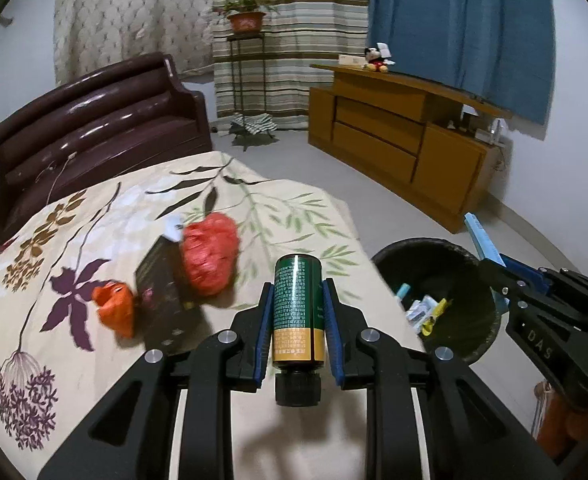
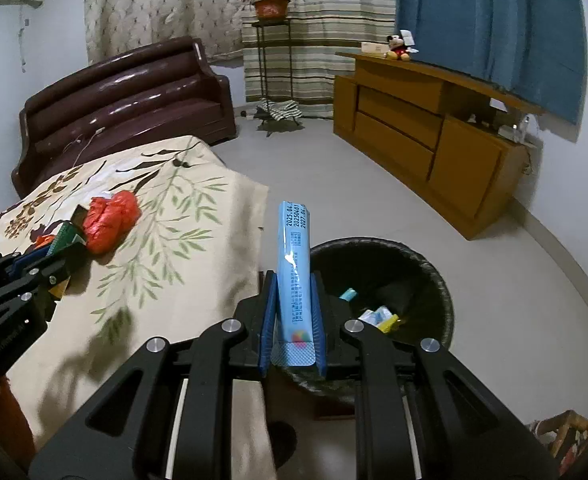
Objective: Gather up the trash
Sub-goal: 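Carry the can and the tube over the black bin, then open both grippers over the bin to drop the can and tube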
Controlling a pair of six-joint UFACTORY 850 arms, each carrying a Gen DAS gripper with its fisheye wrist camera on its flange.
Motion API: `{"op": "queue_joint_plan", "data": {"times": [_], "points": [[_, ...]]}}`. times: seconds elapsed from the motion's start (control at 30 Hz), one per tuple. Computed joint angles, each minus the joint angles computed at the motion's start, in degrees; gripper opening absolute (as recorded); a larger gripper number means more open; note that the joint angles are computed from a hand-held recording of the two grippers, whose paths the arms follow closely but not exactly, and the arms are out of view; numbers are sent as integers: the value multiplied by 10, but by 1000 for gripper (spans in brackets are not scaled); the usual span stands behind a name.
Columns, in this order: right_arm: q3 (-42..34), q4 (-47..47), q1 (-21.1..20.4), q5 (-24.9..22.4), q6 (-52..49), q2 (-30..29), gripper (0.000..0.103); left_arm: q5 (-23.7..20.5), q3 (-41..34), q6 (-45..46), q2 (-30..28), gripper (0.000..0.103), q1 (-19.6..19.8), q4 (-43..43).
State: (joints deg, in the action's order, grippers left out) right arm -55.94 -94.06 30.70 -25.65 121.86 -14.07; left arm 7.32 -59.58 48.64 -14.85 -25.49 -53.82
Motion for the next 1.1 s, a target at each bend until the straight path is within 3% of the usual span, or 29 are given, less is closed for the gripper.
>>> {"op": "queue_joint_plan", "data": {"times": [0.23,0.57,0.97,1.1], "points": [[21,-10,-16,-9,20,15,16,1,-32,-2,-28,25,-25,10],[35,-19,-41,-20,37,22,16,2,-88,58,-81,25,-54,-43],[33,-51,-69,-23,84,8,16,4,-144,187,-129,25,-70,-175],[27,-56,-75,-27,90,-3,17,7,-167,276,-147,25,-74,-263]]}}
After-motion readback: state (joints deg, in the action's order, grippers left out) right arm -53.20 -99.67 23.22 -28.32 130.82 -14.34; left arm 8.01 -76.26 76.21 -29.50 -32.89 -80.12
